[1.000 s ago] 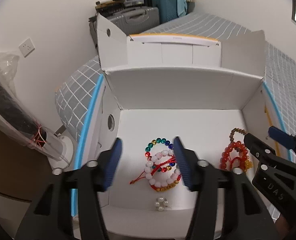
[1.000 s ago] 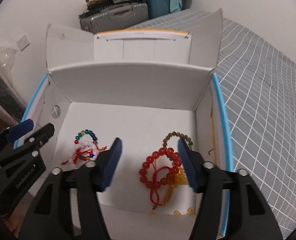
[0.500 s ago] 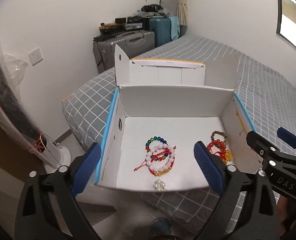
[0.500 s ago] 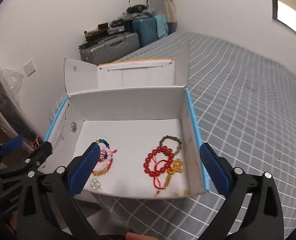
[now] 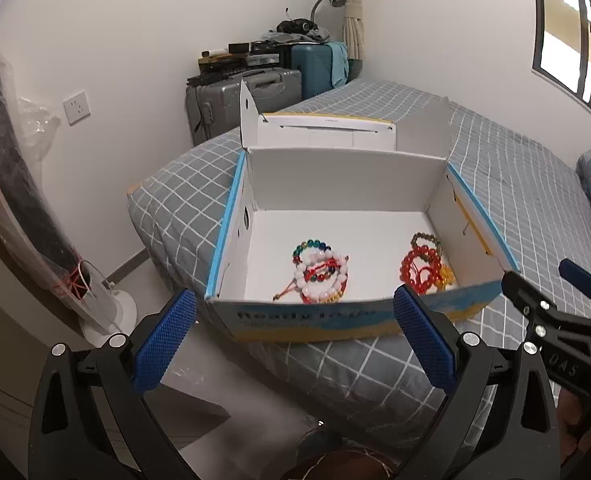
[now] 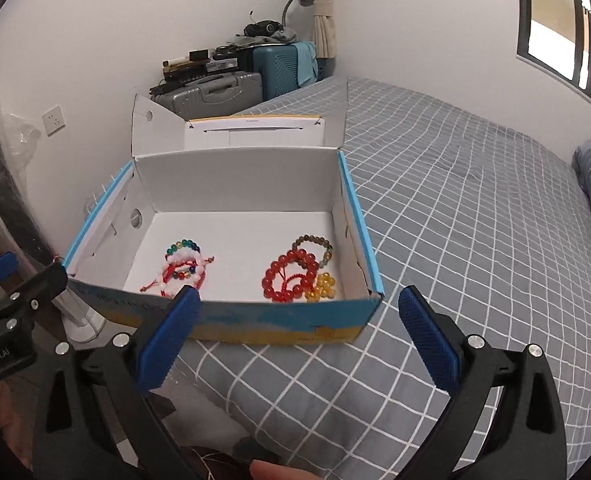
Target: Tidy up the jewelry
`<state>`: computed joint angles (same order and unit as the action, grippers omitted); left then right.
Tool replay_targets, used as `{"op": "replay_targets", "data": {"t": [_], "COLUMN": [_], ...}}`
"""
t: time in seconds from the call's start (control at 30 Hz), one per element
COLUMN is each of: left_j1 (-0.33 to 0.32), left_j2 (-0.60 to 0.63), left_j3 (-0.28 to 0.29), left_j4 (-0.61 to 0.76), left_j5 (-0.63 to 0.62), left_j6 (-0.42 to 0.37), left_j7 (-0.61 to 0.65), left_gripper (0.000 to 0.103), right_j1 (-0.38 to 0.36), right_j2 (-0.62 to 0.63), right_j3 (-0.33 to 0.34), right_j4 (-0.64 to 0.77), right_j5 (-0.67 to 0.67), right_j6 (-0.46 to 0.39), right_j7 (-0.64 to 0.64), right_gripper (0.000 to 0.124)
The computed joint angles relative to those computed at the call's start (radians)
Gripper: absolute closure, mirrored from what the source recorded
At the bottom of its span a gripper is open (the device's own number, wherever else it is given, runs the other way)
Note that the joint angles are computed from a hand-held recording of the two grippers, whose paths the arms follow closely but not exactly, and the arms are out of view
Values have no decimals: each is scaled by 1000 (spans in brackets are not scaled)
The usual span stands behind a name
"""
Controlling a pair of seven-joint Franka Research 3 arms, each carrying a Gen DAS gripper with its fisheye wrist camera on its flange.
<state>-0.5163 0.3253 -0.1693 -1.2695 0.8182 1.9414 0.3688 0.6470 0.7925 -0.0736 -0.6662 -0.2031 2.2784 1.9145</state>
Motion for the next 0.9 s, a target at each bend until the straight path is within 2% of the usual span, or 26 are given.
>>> {"op": "replay_targets", "data": {"t": [0.17, 0.47, 0.67, 0.9], "left_j1": [-1, 2, 14, 8], "left_j2": [-10, -3, -11, 10], "left_j3": [-3, -3, -4, -2], "left_j4": [-31, -33, -49, -19], "left_j5": [4, 12, 0, -11], "left_j6": [6, 2, 39, 10], "left_j7": [-22, -40, -37, -11], "left_gripper": [6, 6, 6, 6], "right_j1": [-4, -12, -9, -7], "right_j2": [-33, 1, 26, 80], "right_j3": [5, 11, 9, 2], "right_j4": [-59, -4, 39, 131], "right_j5": [0, 19, 26, 37], "right_j6": [24, -3, -27, -71], "right_j7": [6, -9, -17, -27], "right_gripper": [28, 28, 28, 28]}}
